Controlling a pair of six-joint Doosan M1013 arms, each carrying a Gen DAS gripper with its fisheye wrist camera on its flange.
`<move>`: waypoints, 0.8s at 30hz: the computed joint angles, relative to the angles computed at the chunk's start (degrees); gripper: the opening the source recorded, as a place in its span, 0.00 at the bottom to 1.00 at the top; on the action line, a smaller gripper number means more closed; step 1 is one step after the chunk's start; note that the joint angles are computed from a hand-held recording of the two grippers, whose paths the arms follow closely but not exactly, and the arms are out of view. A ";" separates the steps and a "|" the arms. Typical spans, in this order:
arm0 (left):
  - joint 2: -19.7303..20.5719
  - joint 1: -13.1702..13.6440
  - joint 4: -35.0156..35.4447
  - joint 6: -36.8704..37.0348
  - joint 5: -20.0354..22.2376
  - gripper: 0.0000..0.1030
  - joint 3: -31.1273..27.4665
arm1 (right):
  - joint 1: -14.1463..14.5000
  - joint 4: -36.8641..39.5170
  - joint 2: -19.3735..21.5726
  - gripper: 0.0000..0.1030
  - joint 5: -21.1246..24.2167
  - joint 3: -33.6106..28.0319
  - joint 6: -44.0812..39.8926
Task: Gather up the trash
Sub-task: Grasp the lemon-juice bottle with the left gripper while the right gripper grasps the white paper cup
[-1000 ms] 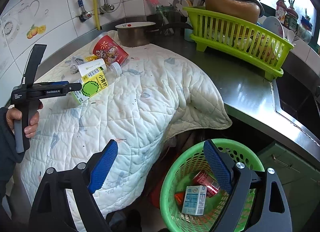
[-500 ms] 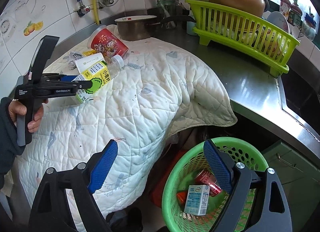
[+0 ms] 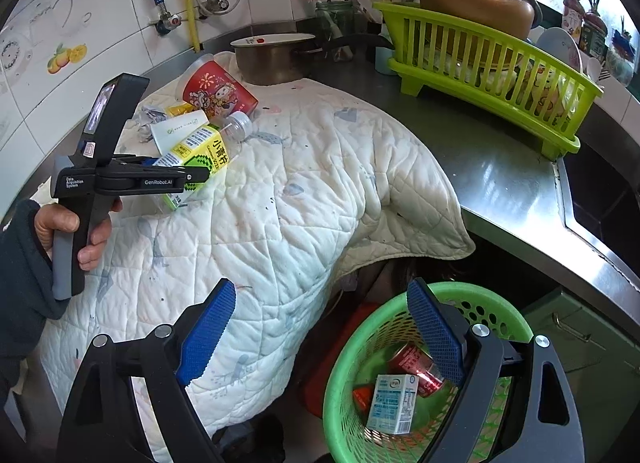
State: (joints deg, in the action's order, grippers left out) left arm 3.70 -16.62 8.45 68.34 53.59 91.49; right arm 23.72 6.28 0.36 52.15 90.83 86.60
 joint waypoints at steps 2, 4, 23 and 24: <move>-0.36 -0.26 1.09 -0.93 -0.52 0.45 0.37 | 0.20 -0.17 0.41 0.82 -0.12 -0.80 -0.52; -1.15 -0.51 2.07 -1.73 -0.93 0.44 1.17 | 0.18 0.87 1.03 0.82 -0.11 -1.97 -1.89; -14.81 -0.02 9.03 -13.68 -1.26 0.43 10.29 | 4.87 10.68 16.20 0.82 5.90 -21.60 -19.70; -15.27 0.25 9.38 -14.30 -1.24 0.43 10.59 | 5.27 10.58 16.76 0.82 6.11 -22.16 -20.10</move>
